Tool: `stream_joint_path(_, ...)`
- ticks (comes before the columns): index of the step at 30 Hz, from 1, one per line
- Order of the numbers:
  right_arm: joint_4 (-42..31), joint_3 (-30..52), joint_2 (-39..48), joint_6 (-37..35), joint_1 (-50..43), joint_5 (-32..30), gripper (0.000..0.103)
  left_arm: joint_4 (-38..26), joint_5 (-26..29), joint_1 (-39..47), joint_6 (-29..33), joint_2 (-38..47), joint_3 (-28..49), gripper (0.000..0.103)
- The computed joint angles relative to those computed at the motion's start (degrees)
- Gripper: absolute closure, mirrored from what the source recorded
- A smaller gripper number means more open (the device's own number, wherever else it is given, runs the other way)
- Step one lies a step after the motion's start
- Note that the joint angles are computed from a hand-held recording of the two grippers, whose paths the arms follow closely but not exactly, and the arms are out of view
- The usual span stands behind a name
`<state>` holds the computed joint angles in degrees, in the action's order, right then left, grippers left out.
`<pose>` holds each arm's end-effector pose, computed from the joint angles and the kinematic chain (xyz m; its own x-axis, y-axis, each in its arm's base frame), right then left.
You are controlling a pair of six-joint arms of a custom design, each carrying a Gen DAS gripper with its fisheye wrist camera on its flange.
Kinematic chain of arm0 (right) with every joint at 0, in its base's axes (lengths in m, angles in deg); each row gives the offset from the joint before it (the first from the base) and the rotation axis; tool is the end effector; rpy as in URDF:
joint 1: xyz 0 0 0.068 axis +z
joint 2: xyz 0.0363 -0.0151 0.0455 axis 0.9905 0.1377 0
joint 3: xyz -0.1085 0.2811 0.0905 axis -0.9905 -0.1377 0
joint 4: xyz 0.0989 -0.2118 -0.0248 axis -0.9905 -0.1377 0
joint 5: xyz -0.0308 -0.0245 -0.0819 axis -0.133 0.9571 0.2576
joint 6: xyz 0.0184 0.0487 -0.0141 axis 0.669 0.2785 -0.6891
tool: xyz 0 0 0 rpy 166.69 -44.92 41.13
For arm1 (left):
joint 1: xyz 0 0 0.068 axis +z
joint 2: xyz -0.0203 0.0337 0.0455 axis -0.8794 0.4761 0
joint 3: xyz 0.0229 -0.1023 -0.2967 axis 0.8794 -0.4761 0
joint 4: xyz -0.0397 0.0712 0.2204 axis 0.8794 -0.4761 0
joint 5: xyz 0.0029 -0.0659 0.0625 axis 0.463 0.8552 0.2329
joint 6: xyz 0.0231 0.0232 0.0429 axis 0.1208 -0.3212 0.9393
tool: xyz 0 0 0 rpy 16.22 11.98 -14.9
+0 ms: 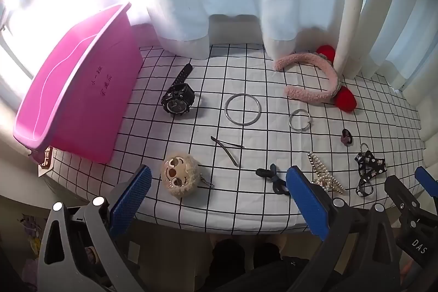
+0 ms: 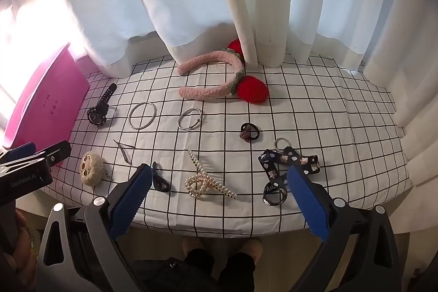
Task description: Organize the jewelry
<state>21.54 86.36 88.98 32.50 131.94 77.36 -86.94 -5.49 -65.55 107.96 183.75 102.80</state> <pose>0.2303 0.2432 0.2698 -0.6325 0.5527 -0.5426 0.6288 0.7755 0.0570 0.3885 -0.0330 0.2975 -0.7289 0.5147 -0.4513 0.5458 0.8349 0.0708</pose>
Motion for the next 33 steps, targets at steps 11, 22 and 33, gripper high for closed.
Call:
stream_joint_path(11,1.0,-1.1,-0.8,-0.28,-0.22,0.14,0.009,-0.25,0.78,0.56,0.74,0.46,0.53,0.006)
stream_joint_path(22,1.35,-0.76,-0.16,0.01,-0.04,0.06,0.009,-0.1,0.34,0.33,0.5,-0.47,-0.22,0.006)
stream_joint_path(33,0.51,0.24,-0.29,0.5,0.39,0.1,0.009,-0.67,0.22,0.48,0.45,-0.34,0.36,0.006)
